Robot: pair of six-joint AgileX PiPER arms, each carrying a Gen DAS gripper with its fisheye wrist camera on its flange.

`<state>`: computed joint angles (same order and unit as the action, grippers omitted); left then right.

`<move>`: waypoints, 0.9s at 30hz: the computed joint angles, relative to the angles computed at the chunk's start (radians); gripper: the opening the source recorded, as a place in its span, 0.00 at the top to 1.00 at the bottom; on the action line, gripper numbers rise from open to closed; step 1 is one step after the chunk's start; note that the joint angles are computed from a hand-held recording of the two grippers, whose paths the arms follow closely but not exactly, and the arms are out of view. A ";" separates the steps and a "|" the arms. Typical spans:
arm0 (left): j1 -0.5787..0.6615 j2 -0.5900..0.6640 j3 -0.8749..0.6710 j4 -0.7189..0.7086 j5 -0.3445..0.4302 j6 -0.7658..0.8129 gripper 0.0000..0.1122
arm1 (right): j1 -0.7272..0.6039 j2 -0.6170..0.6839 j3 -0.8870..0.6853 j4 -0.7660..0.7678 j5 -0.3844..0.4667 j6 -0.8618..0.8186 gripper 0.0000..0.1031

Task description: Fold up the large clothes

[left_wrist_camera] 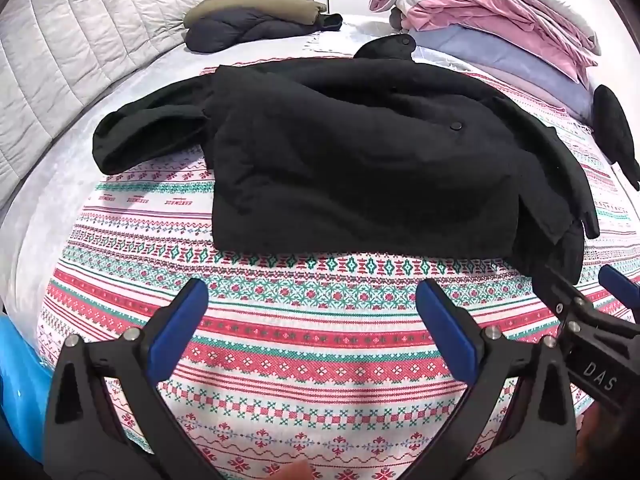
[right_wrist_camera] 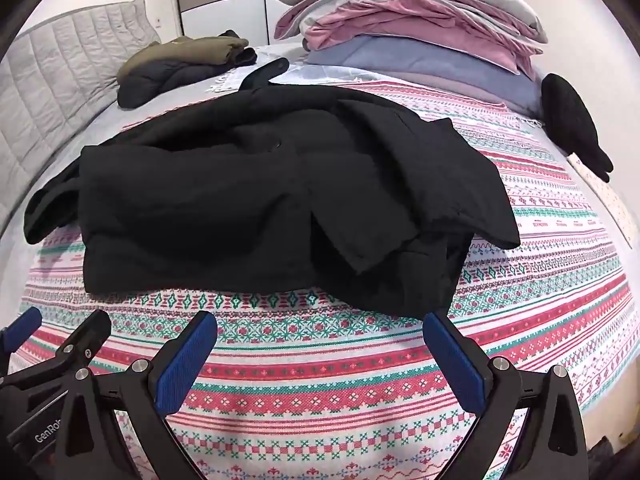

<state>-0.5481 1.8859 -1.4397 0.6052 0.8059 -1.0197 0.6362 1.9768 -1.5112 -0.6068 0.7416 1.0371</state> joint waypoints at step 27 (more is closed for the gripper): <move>0.054 0.001 -0.009 -0.043 -0.011 0.045 0.08 | 0.013 -0.008 -0.015 -0.017 0.017 0.030 0.00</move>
